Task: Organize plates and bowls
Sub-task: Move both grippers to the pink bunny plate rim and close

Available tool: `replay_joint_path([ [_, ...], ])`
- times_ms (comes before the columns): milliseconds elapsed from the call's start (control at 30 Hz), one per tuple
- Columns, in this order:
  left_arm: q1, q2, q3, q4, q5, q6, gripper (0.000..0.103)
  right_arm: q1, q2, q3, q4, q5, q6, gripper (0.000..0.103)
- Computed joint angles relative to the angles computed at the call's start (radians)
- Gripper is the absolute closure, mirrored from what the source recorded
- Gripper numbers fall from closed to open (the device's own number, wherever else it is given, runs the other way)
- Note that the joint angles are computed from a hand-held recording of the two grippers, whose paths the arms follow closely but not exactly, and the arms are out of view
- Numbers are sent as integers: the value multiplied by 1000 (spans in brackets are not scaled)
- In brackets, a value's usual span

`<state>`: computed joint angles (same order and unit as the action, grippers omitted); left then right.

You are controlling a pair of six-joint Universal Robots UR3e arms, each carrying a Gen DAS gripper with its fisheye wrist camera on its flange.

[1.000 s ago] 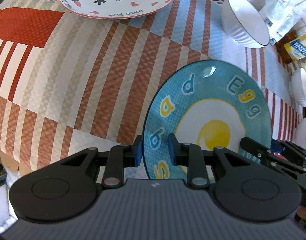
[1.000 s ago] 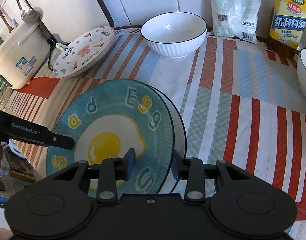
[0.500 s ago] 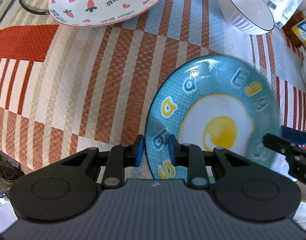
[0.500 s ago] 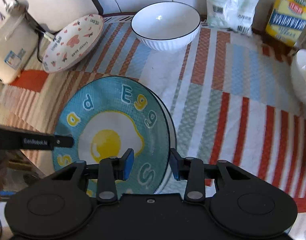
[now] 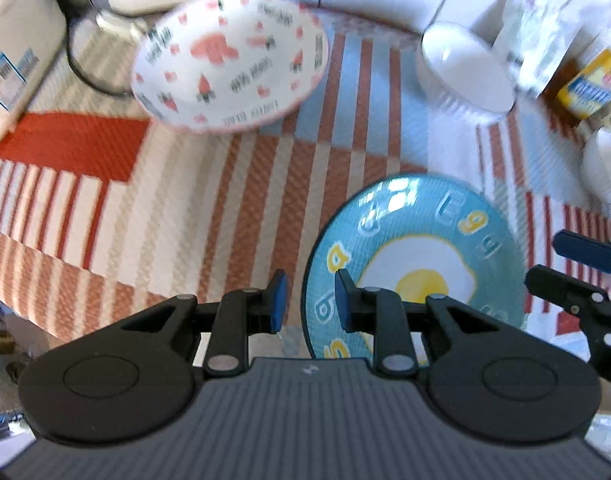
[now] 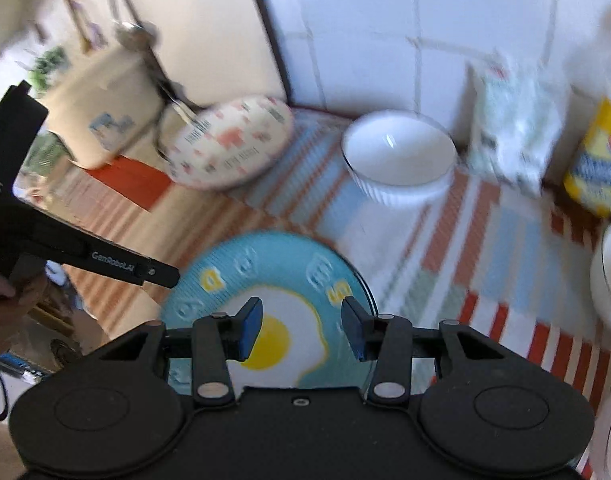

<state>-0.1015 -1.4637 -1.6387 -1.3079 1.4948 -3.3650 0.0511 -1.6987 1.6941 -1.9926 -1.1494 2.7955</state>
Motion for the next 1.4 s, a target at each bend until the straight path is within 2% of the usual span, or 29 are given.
replay_joint_path([
  [67,20,32,20,-13,-4,10,79,-14,4,-36,12,49,-54,54],
  [200,57,81,74,-32,1,25,79,-26,37,-123,40,128,-81,54],
  [333,119,95,141,-61,-5,60,79,-16,118,-227,51,185,-62,54],
  [467,183,104,178,-69,-18,81,78,27,230,-358,54,176,-6,54],
  [533,214,109,171,-41,-24,97,77,48,284,-424,63,176,7,54],
  [667,308,98,146,5,-95,147,77,96,407,-574,84,167,66,54],
  [833,339,40,99,113,-70,181,76,139,564,-741,92,182,133,53],
  [933,379,-1,64,166,-95,181,76,167,661,-827,81,168,177,53],
  [1033,394,-74,43,230,-76,182,76,195,767,-903,58,141,236,53],
  [1400,436,-345,25,450,-62,196,76,224,1014,-1029,-13,50,485,53],
])
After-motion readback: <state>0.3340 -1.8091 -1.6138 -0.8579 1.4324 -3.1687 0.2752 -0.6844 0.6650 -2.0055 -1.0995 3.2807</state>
